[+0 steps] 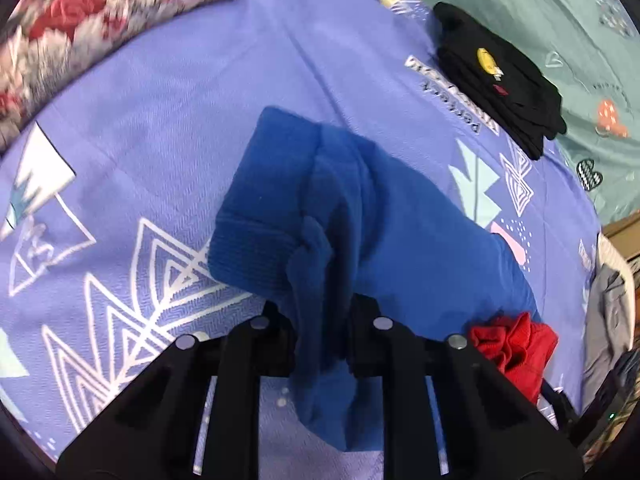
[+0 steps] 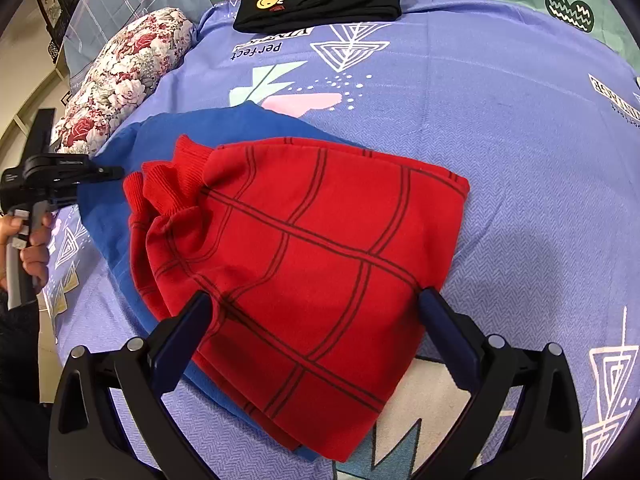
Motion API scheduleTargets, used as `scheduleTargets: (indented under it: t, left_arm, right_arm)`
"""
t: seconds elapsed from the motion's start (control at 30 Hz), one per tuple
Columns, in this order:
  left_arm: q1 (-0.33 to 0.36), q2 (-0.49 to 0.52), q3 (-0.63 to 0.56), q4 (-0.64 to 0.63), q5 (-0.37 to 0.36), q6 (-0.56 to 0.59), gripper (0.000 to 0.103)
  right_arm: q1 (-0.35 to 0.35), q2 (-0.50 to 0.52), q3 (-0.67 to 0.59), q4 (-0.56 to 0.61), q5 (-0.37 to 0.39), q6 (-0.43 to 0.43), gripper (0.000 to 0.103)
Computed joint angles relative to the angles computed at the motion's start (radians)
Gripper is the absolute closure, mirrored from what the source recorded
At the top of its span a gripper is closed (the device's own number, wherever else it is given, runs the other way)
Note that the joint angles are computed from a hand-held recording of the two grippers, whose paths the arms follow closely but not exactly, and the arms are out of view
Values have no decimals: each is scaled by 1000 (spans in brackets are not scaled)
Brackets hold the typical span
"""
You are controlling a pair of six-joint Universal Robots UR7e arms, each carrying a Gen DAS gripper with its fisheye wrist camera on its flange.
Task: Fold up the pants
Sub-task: 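Grasp the blue fabric edge with the left tool, then lift the blue waistband with the left tool and fold it over the red legs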
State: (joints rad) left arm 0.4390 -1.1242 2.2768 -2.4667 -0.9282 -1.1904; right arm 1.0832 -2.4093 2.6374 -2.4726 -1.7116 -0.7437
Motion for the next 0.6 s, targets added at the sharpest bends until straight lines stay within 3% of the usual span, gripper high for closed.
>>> scheduleTargets:
  t: [0.13, 0.3, 0.6]
  left_arm:
    - [-56, -18, -10, 25, 47, 24, 88]
    - [-109, -38, -15, -7, 53, 79, 89]
    - [-214, 24, -52, -178, -45, 285, 90]
  right_arm:
    - [-2, -2, 0, 2, 3, -1, 1]
    - [-10, -6, -1, 8, 12, -4, 1]
    - [-57, -38, -11, 56, 63, -27, 1]
